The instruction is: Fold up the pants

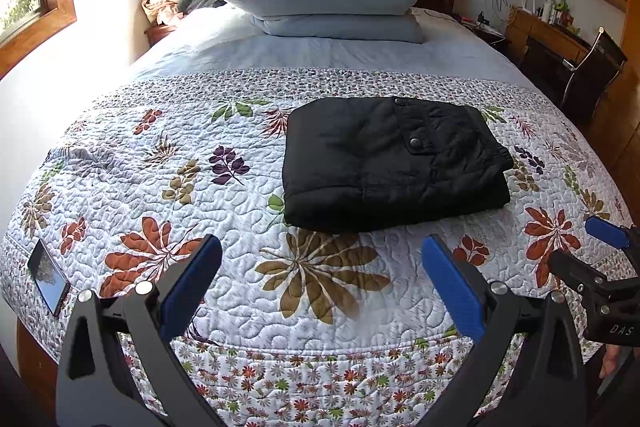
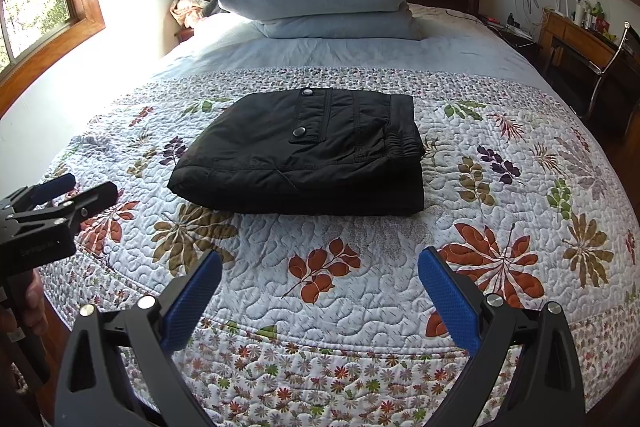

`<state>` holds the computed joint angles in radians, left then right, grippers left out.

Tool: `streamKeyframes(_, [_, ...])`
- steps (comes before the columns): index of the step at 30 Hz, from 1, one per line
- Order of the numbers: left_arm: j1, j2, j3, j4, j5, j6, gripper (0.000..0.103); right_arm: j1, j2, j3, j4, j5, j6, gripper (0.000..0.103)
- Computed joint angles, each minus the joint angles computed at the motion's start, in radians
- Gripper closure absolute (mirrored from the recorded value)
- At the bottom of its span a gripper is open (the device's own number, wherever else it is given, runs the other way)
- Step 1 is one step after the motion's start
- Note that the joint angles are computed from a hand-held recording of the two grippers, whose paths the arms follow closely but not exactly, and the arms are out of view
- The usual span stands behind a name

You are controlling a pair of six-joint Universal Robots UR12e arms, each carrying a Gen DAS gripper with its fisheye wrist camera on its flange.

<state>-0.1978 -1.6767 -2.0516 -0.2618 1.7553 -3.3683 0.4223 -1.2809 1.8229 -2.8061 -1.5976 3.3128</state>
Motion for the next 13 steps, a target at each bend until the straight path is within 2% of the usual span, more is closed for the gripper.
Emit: streamKeyframes(13, [-0.001, -0.002, 0.011, -0.033, 0.002, 0.007, 0.003, 0.0, 0.002, -0.001, 0.001, 0.0, 0.004, 0.004])
